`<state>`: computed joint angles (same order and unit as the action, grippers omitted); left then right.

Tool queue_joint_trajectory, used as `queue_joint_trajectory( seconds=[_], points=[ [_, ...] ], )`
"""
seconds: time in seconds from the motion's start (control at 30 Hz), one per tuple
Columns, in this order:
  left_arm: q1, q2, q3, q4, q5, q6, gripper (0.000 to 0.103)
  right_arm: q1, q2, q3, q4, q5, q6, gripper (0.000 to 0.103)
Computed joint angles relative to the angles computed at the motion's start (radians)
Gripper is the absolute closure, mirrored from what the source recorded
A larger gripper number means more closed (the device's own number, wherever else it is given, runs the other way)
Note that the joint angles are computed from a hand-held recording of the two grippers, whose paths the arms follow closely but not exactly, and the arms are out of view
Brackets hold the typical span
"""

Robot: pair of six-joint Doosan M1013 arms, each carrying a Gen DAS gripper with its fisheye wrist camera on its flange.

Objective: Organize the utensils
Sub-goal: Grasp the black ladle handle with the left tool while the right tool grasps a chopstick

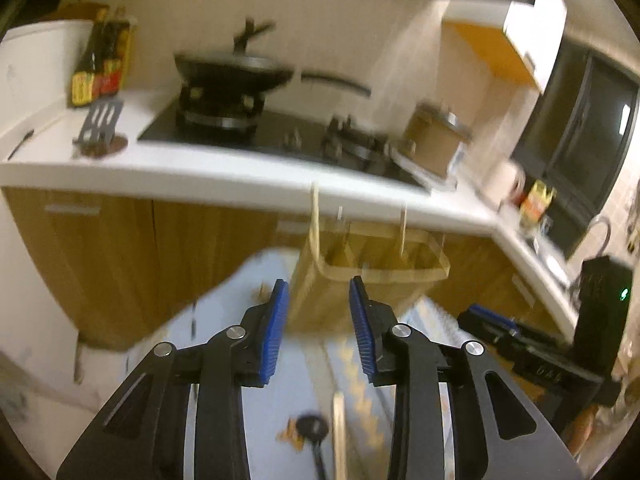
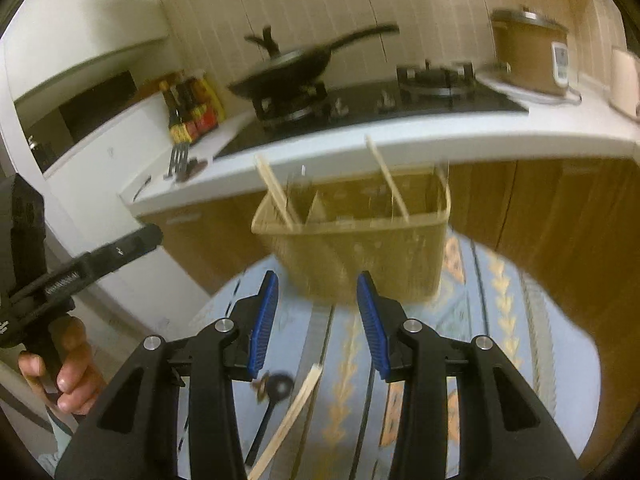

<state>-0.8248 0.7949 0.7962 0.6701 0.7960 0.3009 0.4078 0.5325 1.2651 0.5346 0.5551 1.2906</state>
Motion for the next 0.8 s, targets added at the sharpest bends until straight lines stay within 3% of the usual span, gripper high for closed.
queue_joint_trajectory(
  seconds=[0.2,0.37,0.6,0.8],
  points=[
    [0.003,0.051,-0.028,-0.298,0.117,0.251,0.072,0.012,-0.005,0.059,-0.022,0.061,0.053,0.065],
    [0.002,0.096,-0.040,-0.430,0.182,0.333,0.072,0.005,-0.002,0.104,-0.009,0.094,0.083,0.065],
    [-0.010,0.137,-0.072,-0.453,0.242,0.351,0.072,-0.002,0.003,0.123,-0.023,0.124,0.122,0.065],
    [-0.029,0.205,-0.202,-0.378,0.376,0.362,0.072,-0.001,0.021,0.110,-0.034,0.161,0.143,0.065]
  ],
)
